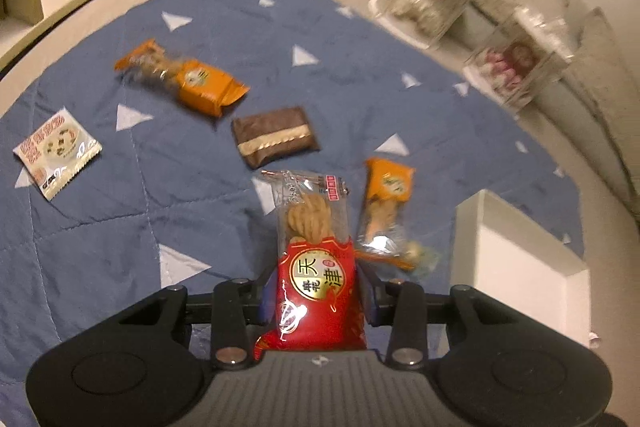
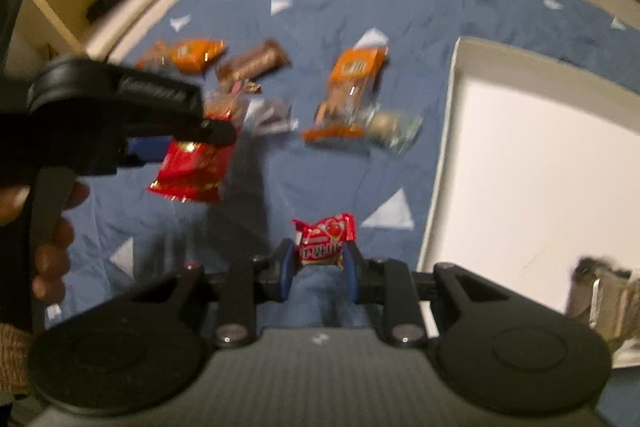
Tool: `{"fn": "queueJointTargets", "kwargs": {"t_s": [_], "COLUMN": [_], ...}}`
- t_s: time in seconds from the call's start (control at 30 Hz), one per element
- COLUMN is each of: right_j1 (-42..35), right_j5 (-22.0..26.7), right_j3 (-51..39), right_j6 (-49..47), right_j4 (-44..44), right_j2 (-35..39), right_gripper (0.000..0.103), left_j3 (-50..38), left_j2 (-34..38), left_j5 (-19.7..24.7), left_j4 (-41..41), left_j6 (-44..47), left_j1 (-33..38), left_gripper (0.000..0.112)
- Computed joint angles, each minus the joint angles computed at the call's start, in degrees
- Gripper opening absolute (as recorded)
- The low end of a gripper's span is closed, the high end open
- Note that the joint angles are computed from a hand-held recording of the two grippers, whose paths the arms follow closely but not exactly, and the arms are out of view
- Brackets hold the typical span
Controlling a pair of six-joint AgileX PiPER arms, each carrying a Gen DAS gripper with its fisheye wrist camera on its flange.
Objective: Organize snacks
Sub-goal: 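Carry the red packet and red candy over the white tray with both tools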
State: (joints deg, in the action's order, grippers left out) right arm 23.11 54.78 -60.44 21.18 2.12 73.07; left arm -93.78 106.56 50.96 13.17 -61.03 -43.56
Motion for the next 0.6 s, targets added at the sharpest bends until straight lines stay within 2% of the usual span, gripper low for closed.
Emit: {"fn": "queueJointTargets", "kwargs": {"t_s": [0.27,0.6], "right_j1": [-7.01,-29.48], "right_j5": [-0.50,-1.55], "right_j3": [1.47,3.95], "right_j6": [-1.71,-18.53], "right_j4": [-1.01,7.11], "right_j2": [-6.77,-9.72], "right_gripper": [0.030,0.030], "left_j3": [-2.77,-16.92], "left_j2": [-0.39,8.85], "left_j5": [-0.69,0.48], "left_j4": [4.62,1.97], "left_j6": [-2.25,2.42], "left_j1": [-4.16,-8.77], "left_gripper": [0.042,0.042]}}
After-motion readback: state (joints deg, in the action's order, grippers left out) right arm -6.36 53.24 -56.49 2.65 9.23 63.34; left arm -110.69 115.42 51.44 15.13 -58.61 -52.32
